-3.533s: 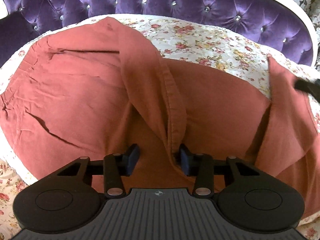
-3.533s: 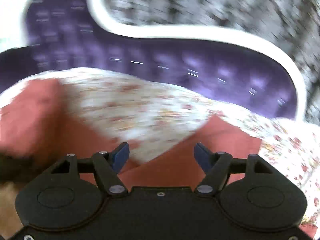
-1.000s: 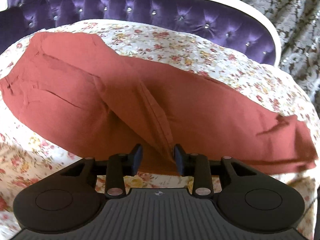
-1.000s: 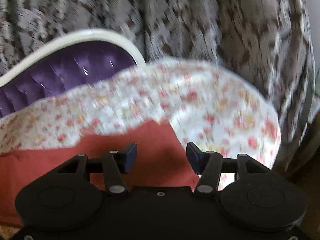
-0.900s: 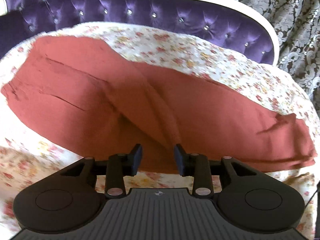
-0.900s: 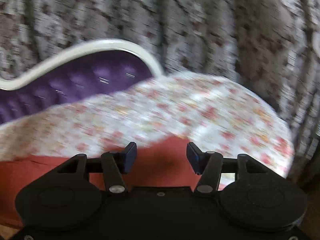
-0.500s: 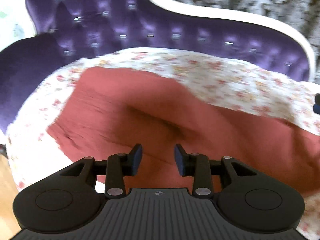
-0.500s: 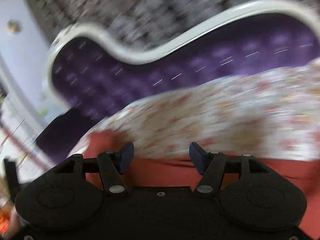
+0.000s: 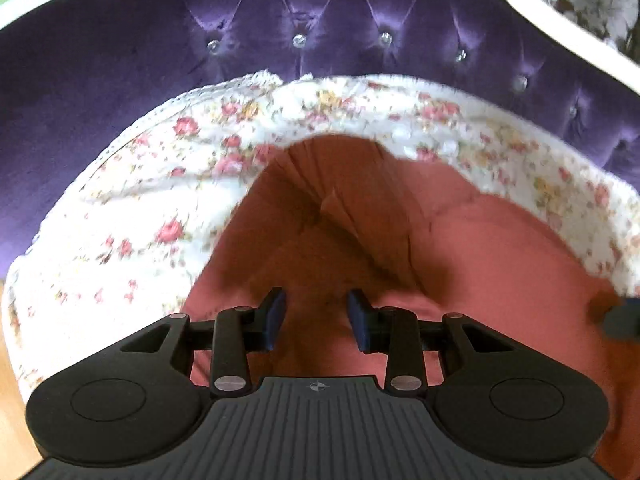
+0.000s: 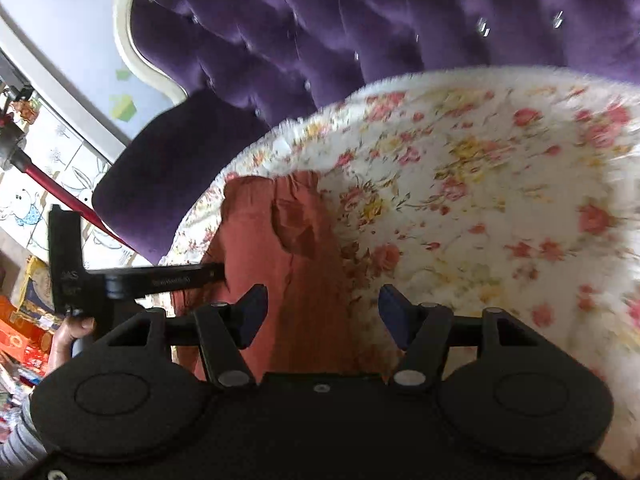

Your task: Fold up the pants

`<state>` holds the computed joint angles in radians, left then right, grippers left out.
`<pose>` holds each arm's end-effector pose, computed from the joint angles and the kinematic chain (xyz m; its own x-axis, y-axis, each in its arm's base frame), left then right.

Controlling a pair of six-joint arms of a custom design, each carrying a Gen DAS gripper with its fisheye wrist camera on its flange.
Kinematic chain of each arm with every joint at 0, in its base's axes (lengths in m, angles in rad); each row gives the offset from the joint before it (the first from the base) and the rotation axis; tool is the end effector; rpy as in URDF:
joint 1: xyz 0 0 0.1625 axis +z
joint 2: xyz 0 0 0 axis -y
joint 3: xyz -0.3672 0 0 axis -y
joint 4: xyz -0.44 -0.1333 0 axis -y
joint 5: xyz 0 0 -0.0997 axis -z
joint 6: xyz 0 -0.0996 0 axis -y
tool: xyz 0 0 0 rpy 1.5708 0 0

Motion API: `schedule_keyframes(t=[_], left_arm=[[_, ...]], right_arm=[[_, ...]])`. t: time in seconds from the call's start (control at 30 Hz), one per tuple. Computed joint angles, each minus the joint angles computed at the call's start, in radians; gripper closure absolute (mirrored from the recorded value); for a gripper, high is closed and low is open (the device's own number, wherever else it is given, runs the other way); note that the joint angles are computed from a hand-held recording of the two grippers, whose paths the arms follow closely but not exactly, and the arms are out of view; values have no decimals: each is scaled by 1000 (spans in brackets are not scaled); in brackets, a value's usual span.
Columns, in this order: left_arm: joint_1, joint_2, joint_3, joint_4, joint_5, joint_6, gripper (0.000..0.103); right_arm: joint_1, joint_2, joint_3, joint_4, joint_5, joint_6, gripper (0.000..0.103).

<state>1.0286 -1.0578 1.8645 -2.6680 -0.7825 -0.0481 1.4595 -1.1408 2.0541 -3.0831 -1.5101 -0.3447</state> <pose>-0.1351 -0.6194 0.1260 -0.7317 0.1501 -0.6649 0.4597 0.8289 -0.3188 0.0762 -0.5724 0.1221 -0.9682 -0.2050 0.1434 -0.2502 0.7985 -0.5476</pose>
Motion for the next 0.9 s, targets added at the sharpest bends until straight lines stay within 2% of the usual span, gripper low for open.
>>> schedule_keyframes(t=[0.13,0.2,0.27,0.3,0.37,0.47,0.57,0.63,0.77,0.83,0.9], left_arm=[[17,-21,-14,36,-51,-15,67],[21,-29,-7,24,-59,-2,67],[12,-20,-4,4,15,10,67],[3,-15,1,-5,80,19,68],[0,-27,14,-30,139,43,68],[11,-90,39,-40,138,5,68],[5,-135,63,-73,178,-14,68],[-7,-161,84,-98,206,6,68],[-39,-186,116,-135,230,74,68],[-50,-192,128,-142,207,101,68],[-54,-192,131,-131,161,106,68]], right_arm=[[-30,41,-69,119,106,34,36],[-28,49,-67,94,134,37,36],[-1,60,-52,7,101,18,49],[23,64,-39,-56,61,2,88],[89,67,-6,-166,-30,-80,86],[201,101,46,-292,-108,-259,86],[308,231,35,-416,-257,-391,86],[356,331,8,-456,-351,-467,86],[395,482,-37,-565,-467,-542,85],[398,504,-45,-603,-475,-546,85],[401,498,-46,-591,-483,-527,84]])
